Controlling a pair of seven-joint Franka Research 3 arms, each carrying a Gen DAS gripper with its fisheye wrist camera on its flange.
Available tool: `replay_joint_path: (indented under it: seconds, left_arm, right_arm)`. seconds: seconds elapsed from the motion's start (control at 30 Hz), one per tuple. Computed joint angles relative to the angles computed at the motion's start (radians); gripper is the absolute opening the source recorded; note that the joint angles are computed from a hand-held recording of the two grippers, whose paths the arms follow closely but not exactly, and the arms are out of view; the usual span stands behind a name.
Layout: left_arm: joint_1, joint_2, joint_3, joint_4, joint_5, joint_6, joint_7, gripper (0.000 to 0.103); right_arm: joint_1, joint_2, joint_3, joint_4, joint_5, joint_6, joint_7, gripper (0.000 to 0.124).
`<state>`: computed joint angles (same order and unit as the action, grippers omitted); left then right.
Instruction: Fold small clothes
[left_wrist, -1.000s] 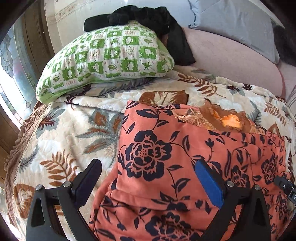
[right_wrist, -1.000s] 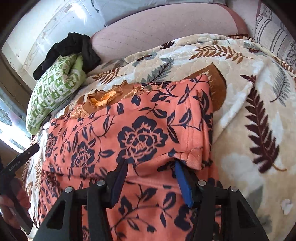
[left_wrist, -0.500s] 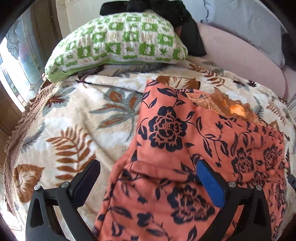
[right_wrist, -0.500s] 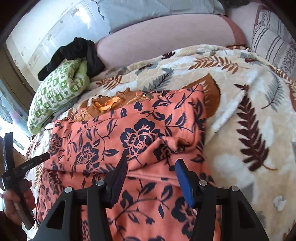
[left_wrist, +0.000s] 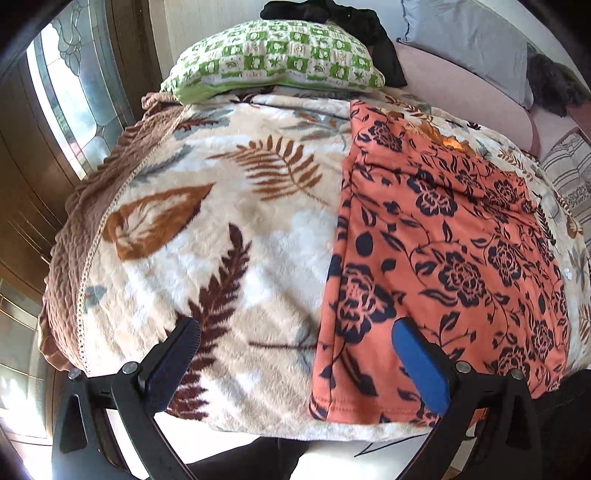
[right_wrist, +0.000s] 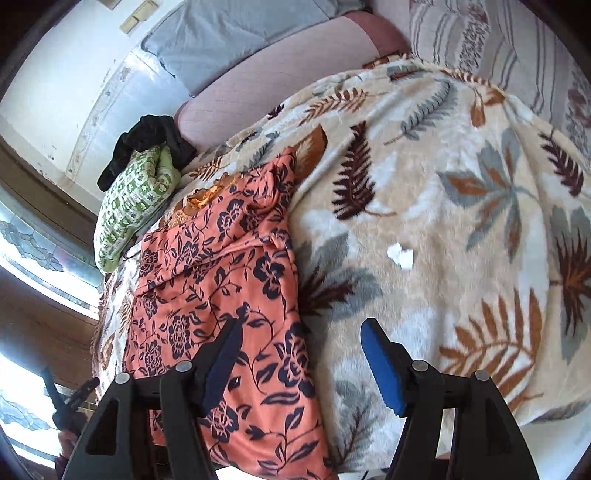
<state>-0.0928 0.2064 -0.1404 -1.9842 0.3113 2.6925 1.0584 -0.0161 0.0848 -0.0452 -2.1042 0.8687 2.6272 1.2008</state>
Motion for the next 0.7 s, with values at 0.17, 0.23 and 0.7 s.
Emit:
replay_joint_path:
  seconds: [0.17,0.23,0.7]
  left_arm:
    - [0.072,0.004,-0.076,-0.067,-0.251,0.081,0.206,0.019]
    - [0.077,0.008,-0.083,-0.088,-0.296,0.136,0.256,0.012]
    - [0.077,0.082,-0.113,-0.047,-0.339,0.143,0.419,0.014]
  right_arm:
    - [0.008,-0.035,0.014,-0.108,0.206,-0.038,-0.132,0.07]
    - [0.03,-0.043,0.026,-0.142,0.259,-0.015,-0.176,0.07]
    - [0.137,-0.072,0.043,-0.218,0.13,0.083,-0.1,0.049]
